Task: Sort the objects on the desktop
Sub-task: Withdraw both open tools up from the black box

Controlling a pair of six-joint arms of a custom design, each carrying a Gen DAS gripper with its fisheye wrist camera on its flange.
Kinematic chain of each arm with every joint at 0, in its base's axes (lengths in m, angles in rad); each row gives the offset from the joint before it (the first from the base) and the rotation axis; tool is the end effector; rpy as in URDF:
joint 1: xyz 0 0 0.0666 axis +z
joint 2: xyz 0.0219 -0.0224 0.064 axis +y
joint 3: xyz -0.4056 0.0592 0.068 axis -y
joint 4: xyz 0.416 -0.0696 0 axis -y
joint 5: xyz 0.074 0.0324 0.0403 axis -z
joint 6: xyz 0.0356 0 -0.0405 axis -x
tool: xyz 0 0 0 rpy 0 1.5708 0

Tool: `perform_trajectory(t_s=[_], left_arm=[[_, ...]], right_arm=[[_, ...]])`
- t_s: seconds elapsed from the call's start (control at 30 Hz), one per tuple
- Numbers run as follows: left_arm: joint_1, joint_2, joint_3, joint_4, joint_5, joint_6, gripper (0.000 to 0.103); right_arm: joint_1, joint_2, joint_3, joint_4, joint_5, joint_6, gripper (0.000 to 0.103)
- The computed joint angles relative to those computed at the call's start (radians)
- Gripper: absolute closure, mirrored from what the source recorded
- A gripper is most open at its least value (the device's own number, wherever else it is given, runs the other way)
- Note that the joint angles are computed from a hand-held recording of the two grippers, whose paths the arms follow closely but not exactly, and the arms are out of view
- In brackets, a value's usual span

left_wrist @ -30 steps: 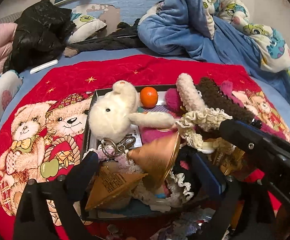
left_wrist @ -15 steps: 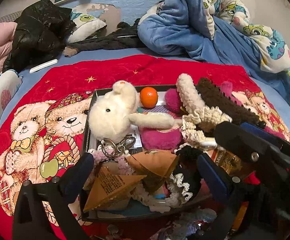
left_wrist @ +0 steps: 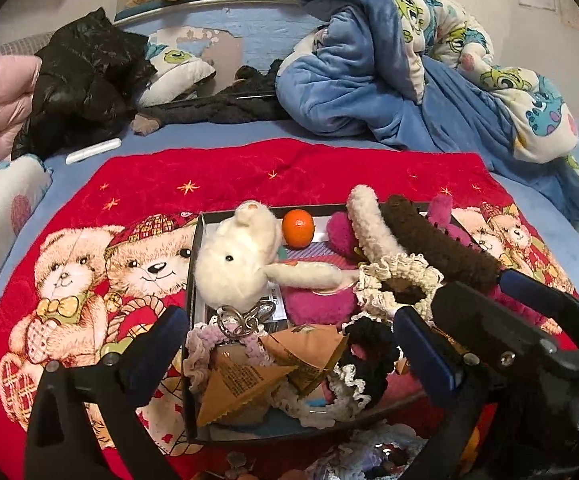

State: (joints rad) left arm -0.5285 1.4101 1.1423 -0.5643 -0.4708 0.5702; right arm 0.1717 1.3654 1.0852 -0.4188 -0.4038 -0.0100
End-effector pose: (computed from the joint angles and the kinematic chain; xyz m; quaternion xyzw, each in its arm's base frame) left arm 0.4366 -0.2367 0.3535 -0.1031 0.9049 0.0022 0.4130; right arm 0.4776 0.0966 0.3577 -0.1561 0.8783 0.2186 0.3954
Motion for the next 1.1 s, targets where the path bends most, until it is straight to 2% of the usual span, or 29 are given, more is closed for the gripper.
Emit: perform_trajectory(t_s=[0.37, 0.53, 0.73, 1.0, 1.1], left_arm=[[-0.021, -0.02, 0.015, -0.039, -0.038, -0.012, 0.0], [-0.035, -0.044, 0.012, -0.063, -0.055, 0.01, 0.0], [-0.07, -0.093, 0.008, -0.124, -0.075, 0.036, 0.0], [-0.15, -0.16, 0.046, -0.229, -0.18, 0.039, 0.0], [-0.179, -0.176, 0.058, -0.263, -0.19, 0.045, 0.0]], right_arm=[[0.004, -0.022, 0.008, -0.034, 0.002, 0.008, 0.0], [0.002, -0.046, 0.0, -0.036, -0.003, -0.004, 0.0], [-0.001, -0.1, -0.018, -0.065, -0.008, -0.007, 0.0], [-0.001, -0.219, -0.044, -0.118, -0.004, -0.017, 0.0], [-0.008, -0.255, -0.046, -0.153, -0.018, -0.018, 0.0]])
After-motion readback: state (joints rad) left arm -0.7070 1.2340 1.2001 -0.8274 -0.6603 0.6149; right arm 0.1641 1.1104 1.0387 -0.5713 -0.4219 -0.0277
